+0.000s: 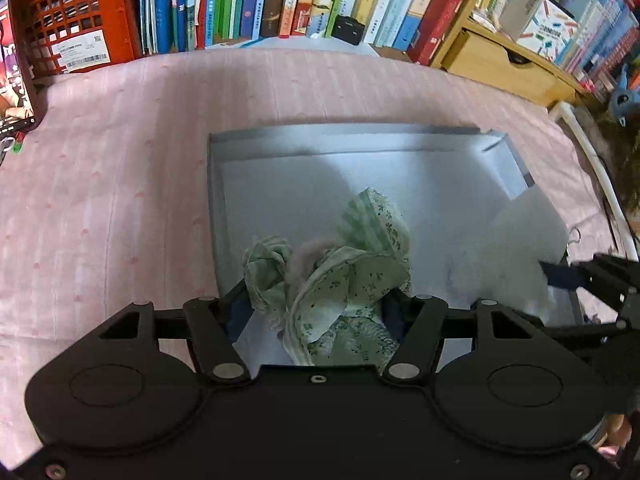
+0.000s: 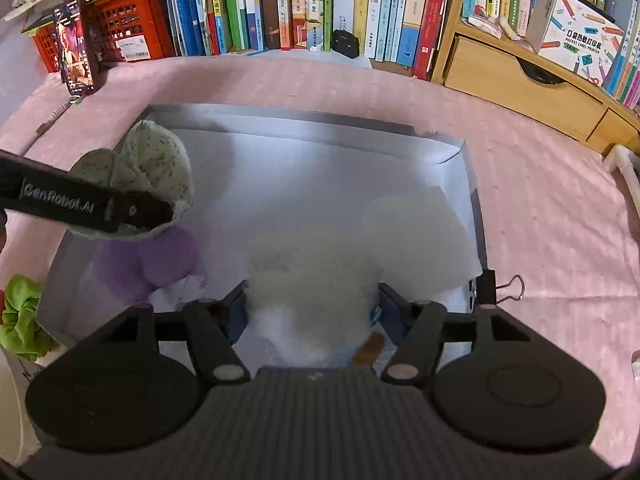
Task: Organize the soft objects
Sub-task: 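Open the left gripper over the tray while the right gripper releases the fluffy ball inside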
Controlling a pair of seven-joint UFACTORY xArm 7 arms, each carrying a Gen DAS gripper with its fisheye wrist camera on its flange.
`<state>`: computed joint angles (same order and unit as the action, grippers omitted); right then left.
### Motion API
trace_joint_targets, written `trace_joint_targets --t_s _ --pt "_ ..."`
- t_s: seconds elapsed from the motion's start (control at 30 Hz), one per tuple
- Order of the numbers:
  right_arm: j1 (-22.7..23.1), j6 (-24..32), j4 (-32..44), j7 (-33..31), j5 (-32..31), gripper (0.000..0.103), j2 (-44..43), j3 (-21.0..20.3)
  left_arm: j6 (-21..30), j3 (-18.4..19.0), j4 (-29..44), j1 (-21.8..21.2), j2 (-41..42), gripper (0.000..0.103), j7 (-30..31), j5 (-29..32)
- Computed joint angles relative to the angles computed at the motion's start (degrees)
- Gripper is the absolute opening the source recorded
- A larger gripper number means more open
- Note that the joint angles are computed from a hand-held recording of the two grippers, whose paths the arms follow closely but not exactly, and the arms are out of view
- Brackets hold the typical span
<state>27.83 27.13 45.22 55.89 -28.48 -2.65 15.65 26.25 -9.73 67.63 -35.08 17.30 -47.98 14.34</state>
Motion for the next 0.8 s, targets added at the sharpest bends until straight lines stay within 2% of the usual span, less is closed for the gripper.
trace_joint_targets --t_s 0.23,0.53,0.63,0.8 --pt "0.2 0.2 -0.2 0.1 -0.2 0.076 -0.1 0.1 1.6 -1.5 -0.9 0.6 -1.2 0.062 2.8 -2.4" --pt "0.3 0.3 -0.4 -0.5 0.2 0.076 -0.2 0.1 2.8 -1.6 -1.5 0.3 -2.3 0.064 2.5 -2.7" --pt "0.2 0.1 -0.6 -0.3 0.3 0.077 -0.4 0.1 1.7 -1.3 -1.9 0.0 -2.5 0.070 1.3 -1.9" --pt "0.0 -0.6 -1.2 -0.5 0.9 0.086 -1.5 0.3 -0.8 -1.3 -3.5 0.0 -3.8 0.081 0.0 -0.9"
